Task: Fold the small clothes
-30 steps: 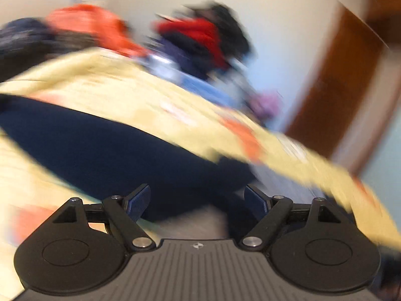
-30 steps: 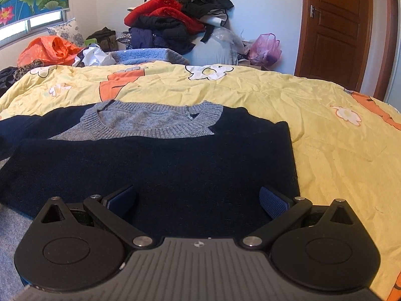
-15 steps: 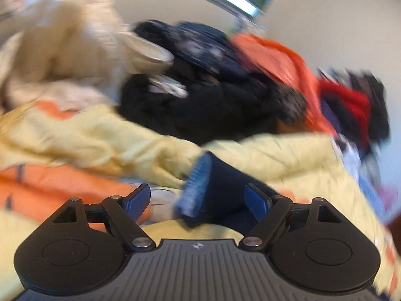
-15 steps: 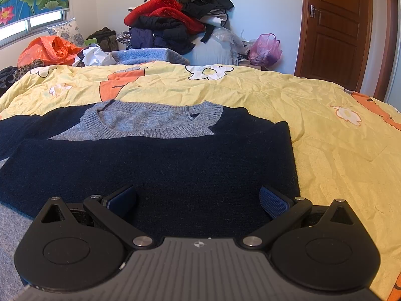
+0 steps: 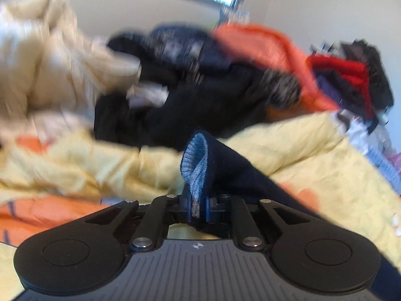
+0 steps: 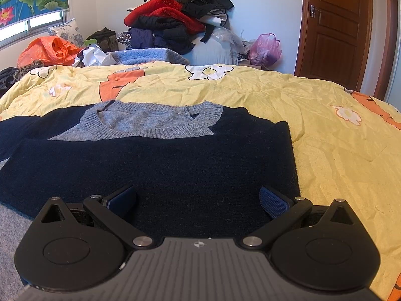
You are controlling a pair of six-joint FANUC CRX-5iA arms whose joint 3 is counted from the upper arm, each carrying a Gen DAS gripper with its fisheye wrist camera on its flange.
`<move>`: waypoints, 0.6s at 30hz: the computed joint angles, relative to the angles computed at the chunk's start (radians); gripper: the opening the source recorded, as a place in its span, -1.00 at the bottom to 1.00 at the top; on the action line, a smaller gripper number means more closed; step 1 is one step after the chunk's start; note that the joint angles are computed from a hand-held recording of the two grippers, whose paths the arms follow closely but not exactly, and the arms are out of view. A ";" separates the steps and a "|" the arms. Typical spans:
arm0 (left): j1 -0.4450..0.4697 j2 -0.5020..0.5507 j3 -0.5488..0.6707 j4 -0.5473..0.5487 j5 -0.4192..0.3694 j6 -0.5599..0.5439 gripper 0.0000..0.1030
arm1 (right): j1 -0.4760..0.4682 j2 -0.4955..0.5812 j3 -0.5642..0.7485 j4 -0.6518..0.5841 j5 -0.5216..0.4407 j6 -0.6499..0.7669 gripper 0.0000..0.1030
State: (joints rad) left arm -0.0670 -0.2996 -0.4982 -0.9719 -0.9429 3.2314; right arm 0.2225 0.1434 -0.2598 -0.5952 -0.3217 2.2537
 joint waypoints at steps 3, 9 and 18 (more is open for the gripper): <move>-0.216 0.002 0.058 -0.123 -0.129 0.087 -0.82 | -0.002 0.000 0.002 -0.008 -0.004 0.006 1.00; -0.545 0.133 0.205 -0.193 -0.016 0.123 -0.82 | -0.018 0.002 0.015 -0.050 -0.023 0.042 1.00; -0.644 0.533 0.470 0.049 0.156 -0.145 -0.79 | -0.060 0.007 0.041 -0.148 -0.074 0.116 0.99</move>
State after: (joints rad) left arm -0.7112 0.2334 -0.0285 -0.9232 -0.7867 3.0861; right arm 0.1627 0.1505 -0.2187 -0.7432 -0.3958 2.3698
